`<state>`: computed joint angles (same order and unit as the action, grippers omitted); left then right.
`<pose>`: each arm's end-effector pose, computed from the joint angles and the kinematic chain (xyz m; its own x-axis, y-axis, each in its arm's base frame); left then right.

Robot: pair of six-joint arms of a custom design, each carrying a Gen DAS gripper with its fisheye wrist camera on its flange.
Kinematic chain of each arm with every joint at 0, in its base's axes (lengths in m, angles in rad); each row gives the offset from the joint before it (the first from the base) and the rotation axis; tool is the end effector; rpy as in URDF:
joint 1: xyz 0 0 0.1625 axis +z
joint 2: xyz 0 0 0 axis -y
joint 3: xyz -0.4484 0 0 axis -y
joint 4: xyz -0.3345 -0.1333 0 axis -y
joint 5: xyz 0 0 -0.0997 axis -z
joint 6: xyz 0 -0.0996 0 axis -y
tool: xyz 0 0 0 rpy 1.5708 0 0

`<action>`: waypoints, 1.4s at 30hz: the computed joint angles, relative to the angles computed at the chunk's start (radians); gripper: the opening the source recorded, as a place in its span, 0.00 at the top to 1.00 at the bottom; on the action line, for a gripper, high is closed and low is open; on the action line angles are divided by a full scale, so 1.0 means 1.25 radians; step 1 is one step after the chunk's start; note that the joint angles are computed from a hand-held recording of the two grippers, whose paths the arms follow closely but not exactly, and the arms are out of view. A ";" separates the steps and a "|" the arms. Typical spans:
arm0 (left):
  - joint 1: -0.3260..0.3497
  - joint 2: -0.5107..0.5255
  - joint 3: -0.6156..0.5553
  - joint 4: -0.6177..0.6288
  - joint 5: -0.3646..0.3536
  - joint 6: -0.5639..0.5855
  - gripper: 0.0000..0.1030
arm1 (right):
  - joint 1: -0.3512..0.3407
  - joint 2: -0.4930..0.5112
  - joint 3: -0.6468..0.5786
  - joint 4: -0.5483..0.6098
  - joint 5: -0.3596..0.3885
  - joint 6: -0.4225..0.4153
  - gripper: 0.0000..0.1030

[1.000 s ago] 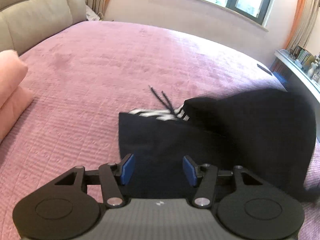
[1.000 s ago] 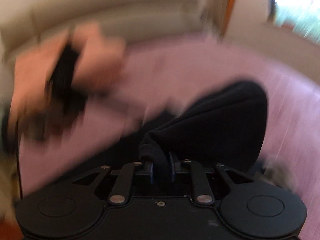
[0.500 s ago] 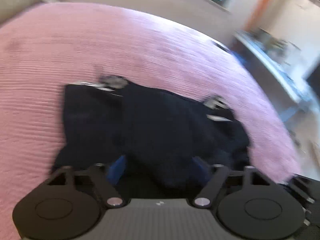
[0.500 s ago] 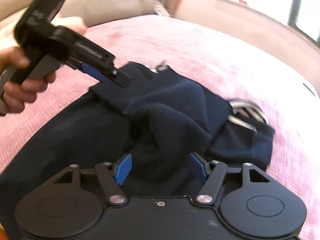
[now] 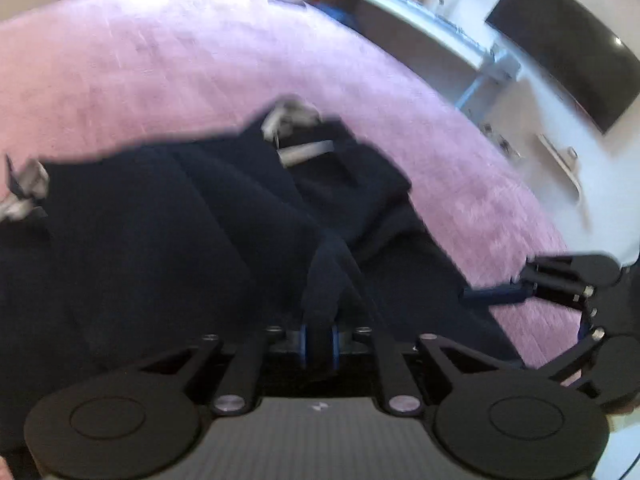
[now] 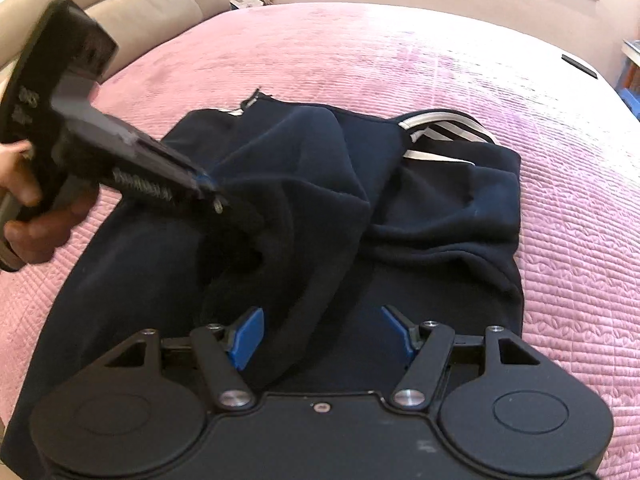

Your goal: Fold large clothes

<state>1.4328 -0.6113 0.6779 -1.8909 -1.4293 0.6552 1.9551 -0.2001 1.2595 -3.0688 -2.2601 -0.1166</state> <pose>0.0328 -0.8347 0.3271 -0.7003 0.6644 -0.2611 0.7060 0.6987 -0.1157 0.3371 -0.6469 -0.0673 -0.7716 -0.1363 0.6213 -0.4321 0.8291 -0.3548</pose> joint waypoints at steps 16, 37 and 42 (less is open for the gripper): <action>0.067 -0.197 0.261 -0.165 0.258 -0.116 0.70 | -0.040 0.002 -0.078 0.127 0.191 0.255 0.25; 0.068 -0.079 0.072 -0.187 0.023 -0.186 0.52 | -0.007 0.071 -0.251 0.197 0.111 0.341 0.90; 0.051 -0.079 0.149 -0.173 0.107 -0.175 0.53 | -0.023 0.047 -0.227 0.285 0.050 0.373 0.84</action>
<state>1.4964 -0.7101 0.8643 -2.1065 -1.2952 0.4365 1.9261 -0.1413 0.9755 -2.7128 -2.1979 0.3498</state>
